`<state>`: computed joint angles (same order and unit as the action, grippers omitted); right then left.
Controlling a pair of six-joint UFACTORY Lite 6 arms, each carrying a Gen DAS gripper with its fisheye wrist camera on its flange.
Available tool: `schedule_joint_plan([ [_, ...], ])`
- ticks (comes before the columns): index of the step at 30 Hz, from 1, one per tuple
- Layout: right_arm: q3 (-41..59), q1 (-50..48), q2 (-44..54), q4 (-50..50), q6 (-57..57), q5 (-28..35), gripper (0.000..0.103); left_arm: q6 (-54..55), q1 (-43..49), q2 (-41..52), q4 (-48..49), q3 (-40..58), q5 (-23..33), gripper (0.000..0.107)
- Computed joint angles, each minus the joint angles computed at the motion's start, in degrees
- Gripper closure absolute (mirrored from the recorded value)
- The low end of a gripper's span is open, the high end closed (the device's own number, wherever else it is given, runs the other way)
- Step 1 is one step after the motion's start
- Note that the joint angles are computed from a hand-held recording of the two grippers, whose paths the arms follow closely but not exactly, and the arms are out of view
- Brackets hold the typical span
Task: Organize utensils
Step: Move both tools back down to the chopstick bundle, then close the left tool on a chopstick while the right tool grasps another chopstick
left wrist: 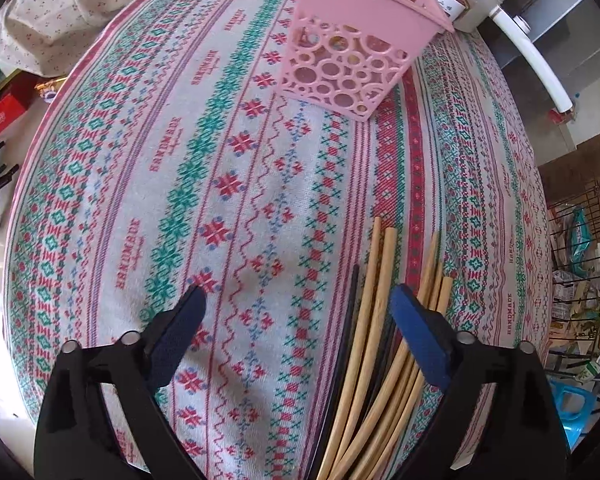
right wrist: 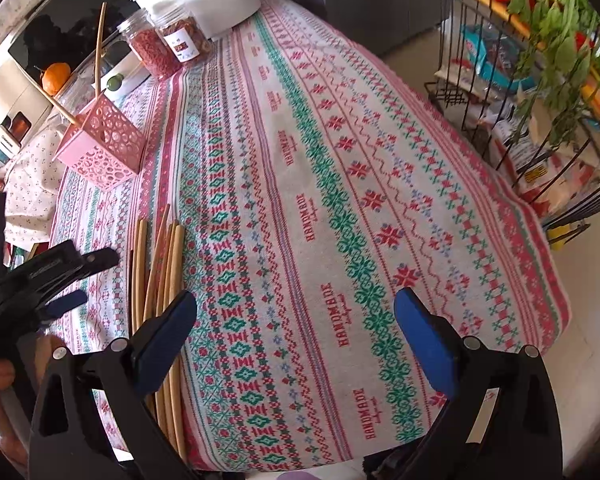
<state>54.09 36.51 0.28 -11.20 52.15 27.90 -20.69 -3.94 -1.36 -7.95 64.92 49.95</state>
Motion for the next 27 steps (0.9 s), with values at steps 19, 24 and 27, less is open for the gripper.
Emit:
schedule_joint_plan([
  [19,-3.17,-3.40,-3.13,7.96,-8.28,-1.00,0.007,-12.80,-12.77,17.73,14.49,16.07,-0.57,0.074],
  [24,-2.71,-3.00,-2.89,8.56,-8.58,-1.05,0.007,-13.85,-16.60,19.22,17.65,17.00,-0.15,0.075],
  [27,-1.77,-2.61,-1.96,8.76,-8.53,-0.95,0.007,-14.02,-18.02,19.04,17.89,16.41,-1.93,0.091],
])
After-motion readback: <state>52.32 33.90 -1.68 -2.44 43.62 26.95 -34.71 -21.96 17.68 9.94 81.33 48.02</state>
